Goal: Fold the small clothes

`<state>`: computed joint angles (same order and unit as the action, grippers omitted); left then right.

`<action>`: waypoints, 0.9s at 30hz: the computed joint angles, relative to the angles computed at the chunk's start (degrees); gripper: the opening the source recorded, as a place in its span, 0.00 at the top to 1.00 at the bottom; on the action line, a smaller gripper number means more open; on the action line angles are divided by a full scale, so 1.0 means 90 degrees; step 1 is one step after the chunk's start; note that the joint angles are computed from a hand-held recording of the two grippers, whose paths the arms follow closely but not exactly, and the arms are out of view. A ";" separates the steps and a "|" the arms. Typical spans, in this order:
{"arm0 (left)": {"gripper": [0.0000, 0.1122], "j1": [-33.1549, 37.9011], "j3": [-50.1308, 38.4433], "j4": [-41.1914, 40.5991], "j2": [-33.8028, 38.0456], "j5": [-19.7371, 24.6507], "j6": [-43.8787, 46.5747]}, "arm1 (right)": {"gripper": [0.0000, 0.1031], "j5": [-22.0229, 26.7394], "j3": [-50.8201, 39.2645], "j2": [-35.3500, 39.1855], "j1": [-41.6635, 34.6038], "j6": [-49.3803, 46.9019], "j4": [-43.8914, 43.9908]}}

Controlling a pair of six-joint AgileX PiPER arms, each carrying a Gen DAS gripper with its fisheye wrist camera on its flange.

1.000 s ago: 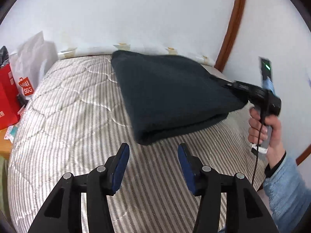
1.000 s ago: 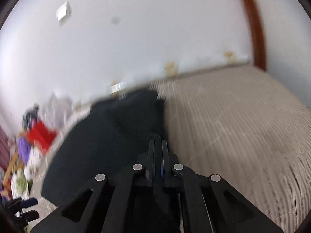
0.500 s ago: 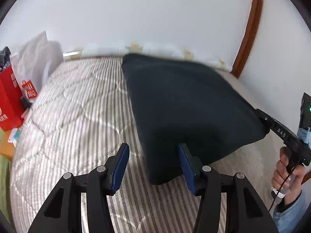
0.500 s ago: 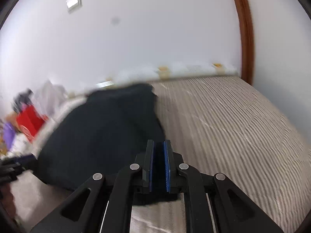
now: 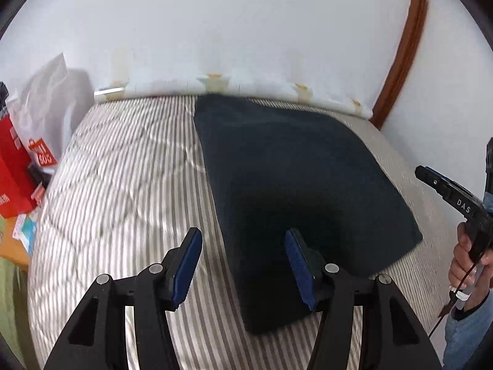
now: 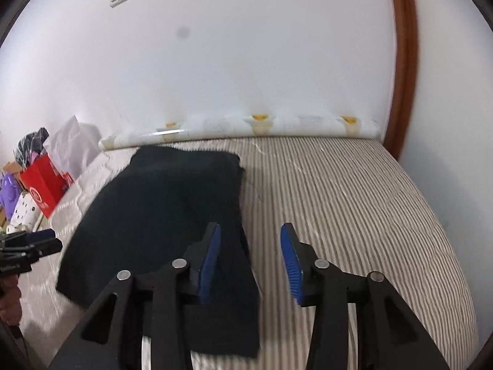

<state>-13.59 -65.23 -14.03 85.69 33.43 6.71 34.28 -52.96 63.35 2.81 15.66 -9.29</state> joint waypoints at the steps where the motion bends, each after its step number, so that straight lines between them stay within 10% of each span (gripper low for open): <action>1: 0.52 0.0019 -0.0271 0.0128 0.0165 0.0078 -0.0102 | 0.60 -0.0020 -0.0263 0.0283 -0.0077 -0.0213 0.0308; 17: 0.50 0.0054 -0.4793 0.0616 0.3143 0.1250 -0.0571 | 0.59 0.2073 -0.6037 0.4818 -0.0227 -0.0525 0.0904; 27: 0.50 0.0068 -0.6389 0.0587 0.4528 0.1838 -0.0355 | 0.58 0.2945 -0.6664 0.5690 -0.0484 -0.0987 0.1197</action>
